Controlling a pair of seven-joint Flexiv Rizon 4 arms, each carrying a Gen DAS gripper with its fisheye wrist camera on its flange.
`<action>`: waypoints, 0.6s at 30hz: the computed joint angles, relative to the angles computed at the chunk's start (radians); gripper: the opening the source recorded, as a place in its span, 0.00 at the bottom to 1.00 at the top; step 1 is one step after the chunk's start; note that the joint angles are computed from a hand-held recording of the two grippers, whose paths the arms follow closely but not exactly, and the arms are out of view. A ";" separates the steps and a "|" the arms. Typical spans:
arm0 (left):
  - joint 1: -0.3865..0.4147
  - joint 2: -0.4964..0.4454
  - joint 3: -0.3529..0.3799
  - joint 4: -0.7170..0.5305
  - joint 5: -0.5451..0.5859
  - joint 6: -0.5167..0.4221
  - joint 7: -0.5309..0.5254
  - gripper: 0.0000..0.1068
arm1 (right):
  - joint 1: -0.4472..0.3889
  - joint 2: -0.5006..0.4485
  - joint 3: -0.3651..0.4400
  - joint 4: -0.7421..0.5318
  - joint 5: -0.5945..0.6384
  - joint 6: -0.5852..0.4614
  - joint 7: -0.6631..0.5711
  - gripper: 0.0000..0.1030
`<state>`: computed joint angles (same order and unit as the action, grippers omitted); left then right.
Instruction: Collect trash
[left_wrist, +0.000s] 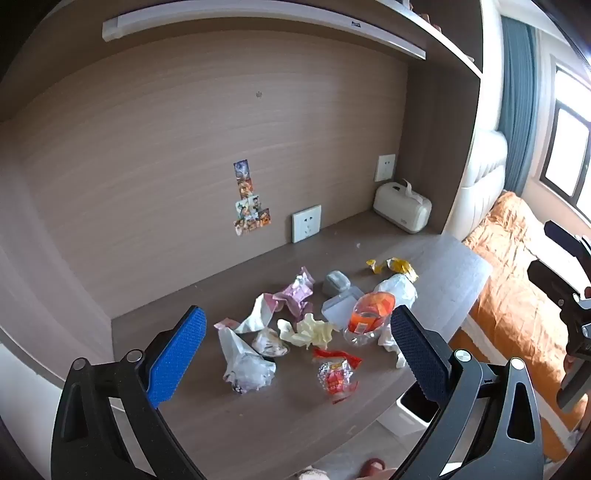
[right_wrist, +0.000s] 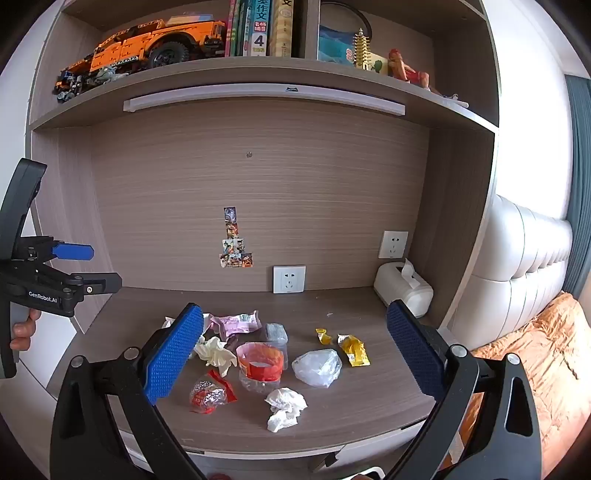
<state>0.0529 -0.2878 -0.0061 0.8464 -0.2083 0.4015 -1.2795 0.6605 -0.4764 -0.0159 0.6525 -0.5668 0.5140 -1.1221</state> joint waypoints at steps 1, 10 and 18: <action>-0.002 0.000 0.001 0.000 0.005 0.004 -0.001 0.92 | 0.000 -0.002 -0.001 -0.003 0.000 -0.002 -0.001 0.96; -0.009 0.031 0.001 0.069 0.003 0.062 0.040 0.92 | -0.004 -0.056 -0.005 -0.111 0.028 -0.047 -0.028 0.96; -0.016 0.015 0.000 0.042 0.013 0.056 0.037 0.92 | -0.001 -0.024 -0.009 -0.045 0.034 -0.016 -0.016 0.96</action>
